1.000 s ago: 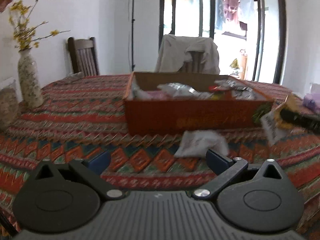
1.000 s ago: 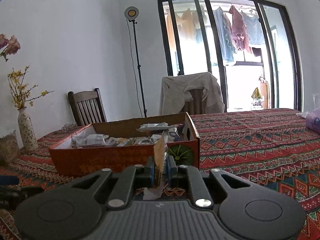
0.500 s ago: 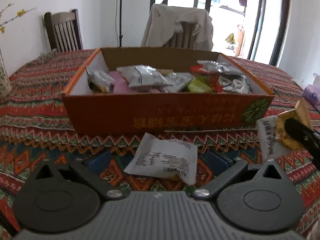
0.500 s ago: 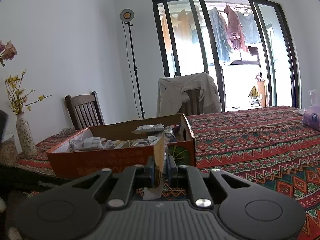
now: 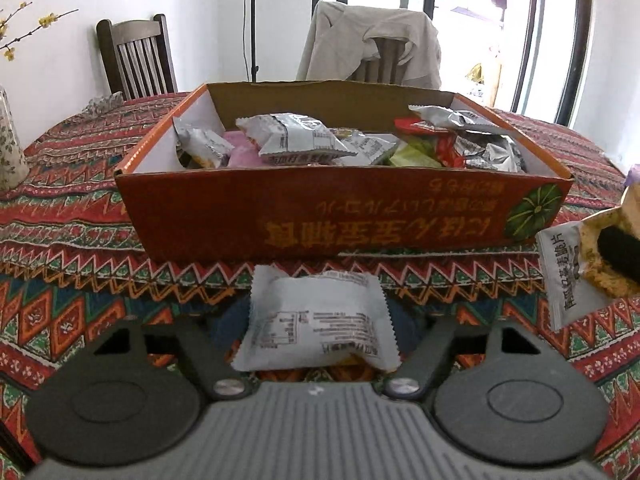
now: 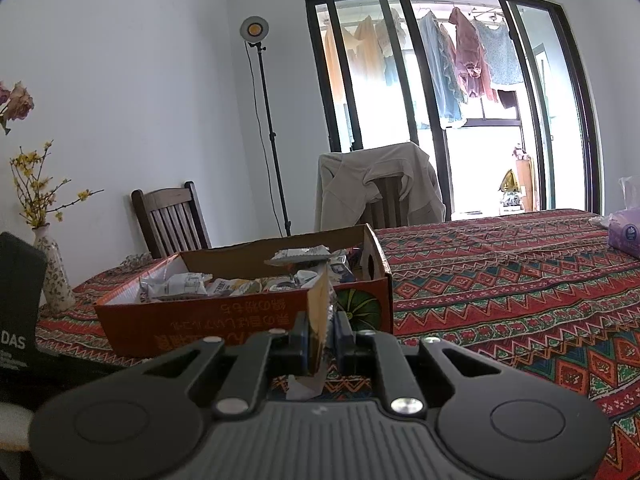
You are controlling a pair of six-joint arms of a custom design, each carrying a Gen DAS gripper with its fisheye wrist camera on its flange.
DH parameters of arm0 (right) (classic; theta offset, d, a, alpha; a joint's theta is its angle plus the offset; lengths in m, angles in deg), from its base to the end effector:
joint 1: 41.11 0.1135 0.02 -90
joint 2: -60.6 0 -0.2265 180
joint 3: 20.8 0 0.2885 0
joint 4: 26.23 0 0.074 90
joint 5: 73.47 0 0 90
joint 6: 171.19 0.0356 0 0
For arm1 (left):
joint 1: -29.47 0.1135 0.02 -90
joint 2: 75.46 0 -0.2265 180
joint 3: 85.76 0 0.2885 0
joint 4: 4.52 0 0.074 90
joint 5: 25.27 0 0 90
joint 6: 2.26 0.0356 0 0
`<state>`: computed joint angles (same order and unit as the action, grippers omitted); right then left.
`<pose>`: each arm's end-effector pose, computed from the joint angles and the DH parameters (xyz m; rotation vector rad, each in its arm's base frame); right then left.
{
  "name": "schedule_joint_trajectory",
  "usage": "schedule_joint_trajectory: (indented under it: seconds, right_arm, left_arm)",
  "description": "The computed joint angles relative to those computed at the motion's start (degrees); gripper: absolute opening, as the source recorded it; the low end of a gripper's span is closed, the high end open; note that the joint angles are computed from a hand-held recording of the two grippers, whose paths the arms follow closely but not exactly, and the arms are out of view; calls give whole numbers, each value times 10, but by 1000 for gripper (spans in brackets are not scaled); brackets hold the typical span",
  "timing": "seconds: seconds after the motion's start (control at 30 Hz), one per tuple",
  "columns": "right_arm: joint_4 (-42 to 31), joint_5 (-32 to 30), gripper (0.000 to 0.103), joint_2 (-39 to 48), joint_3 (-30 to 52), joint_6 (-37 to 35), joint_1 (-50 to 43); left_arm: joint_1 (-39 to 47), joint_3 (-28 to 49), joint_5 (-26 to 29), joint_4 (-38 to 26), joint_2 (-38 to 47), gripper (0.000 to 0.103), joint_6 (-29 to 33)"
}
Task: Organize snacks
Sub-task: 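Grasp the white printed packet with the left tool while the right tool holds the cracker packet, then carry both packets into the box and open both tools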
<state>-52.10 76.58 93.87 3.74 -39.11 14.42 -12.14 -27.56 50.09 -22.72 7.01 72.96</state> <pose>0.1337 0.1403 0.1419 0.3276 1.8292 0.0256 0.2552 -0.2146 0.1462 0.4050 2.2561 -0.2170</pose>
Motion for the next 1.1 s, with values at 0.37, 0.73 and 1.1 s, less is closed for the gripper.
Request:
schedule_joint_trajectory:
  seconds: [0.37,0.73,1.1]
  right_arm:
    - [1,6,12,-3,-2,1,3]
    - [1,6,12,-2,-2,1,3]
    - [10,21,12,26,9,1,13]
  left_arm:
    - [6,-73,4,38,-88,61,9]
    - [-1,-145,-10,140,-196,61,54]
    - [24,-77,4,204,-140,61,49]
